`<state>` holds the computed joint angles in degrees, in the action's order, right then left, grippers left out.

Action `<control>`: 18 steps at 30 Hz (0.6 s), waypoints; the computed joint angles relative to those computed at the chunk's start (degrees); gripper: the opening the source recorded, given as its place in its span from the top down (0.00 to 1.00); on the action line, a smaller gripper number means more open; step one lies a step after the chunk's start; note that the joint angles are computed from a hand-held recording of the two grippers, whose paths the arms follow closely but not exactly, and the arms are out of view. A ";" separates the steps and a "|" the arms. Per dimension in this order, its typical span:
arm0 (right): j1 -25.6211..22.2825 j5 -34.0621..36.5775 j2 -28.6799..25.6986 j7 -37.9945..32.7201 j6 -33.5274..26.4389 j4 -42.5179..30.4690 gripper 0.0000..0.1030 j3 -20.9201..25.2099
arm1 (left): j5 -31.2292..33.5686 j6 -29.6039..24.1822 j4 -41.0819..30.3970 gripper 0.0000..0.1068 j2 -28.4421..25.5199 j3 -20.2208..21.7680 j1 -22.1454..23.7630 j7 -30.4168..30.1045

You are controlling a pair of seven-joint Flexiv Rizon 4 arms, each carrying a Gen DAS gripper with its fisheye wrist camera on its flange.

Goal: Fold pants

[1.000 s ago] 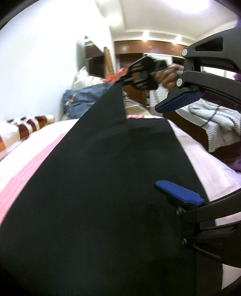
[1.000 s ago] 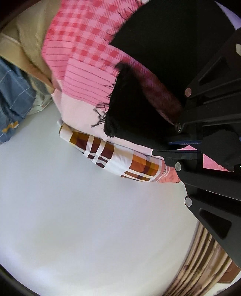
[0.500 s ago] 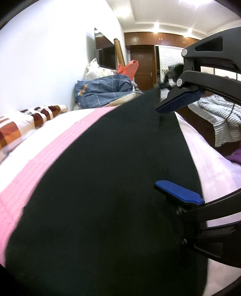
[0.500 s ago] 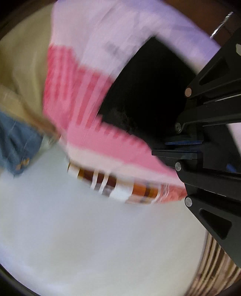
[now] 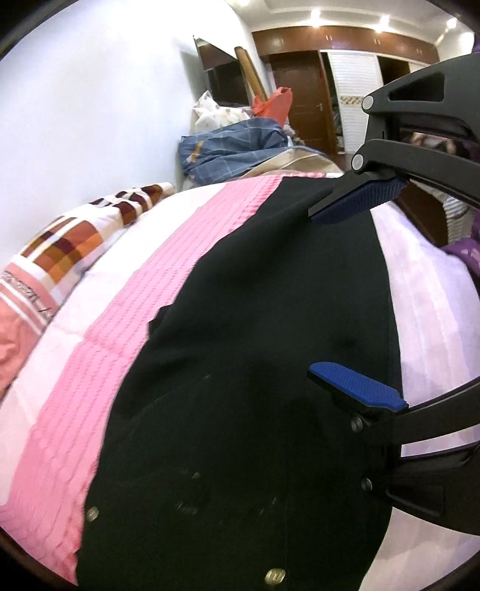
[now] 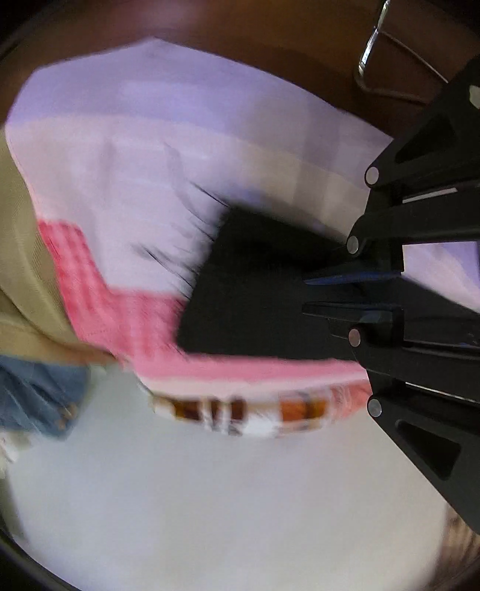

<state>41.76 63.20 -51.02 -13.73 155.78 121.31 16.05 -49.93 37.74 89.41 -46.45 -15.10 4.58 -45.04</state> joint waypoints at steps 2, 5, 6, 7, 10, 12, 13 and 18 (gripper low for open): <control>0.17 -10.79 2.12 -4.96 -3.22 -0.66 0.88 -2.22 | -1.48 0.42 0.87 0.28 0.25 -0.72 0.81 1.71; -3.20 -31.10 -0.33 -2.68 -6.77 -4.56 0.86 -3.88 | -3.40 0.36 1.89 0.28 0.26 -1.37 1.67 4.31; -3.51 -33.47 -0.61 -2.96 -11.13 -6.60 0.84 -4.79 | -3.89 0.72 2.41 0.28 0.40 -1.42 1.74 5.42; -4.63 -36.85 -1.72 -1.89 -13.07 -8.31 0.84 -4.72 | -3.96 1.01 2.78 0.28 0.58 -1.27 1.62 6.18; -5.46 -40.71 -4.45 1.04 -18.13 -12.79 0.84 -5.49 | -4.19 1.32 4.32 0.28 1.53 -1.02 1.65 8.70; -5.06 -40.81 -5.30 2.11 -19.58 -14.40 0.83 -6.26 | -4.95 1.76 5.28 0.28 2.23 -0.96 1.89 10.75; -4.73 -40.32 -5.40 2.59 -20.64 -14.98 0.81 -6.76 | -5.13 2.21 5.57 0.28 2.50 -0.82 1.83 11.76; 1.15 -32.49 -4.21 1.89 -29.49 -18.12 0.77 -14.24 | -5.26 0.90 4.95 0.28 1.70 -0.08 2.10 11.69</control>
<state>42.91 30.71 -55.23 -11.84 126.30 103.19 1.81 -55.19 38.64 94.35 -44.75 -15.18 6.67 -33.35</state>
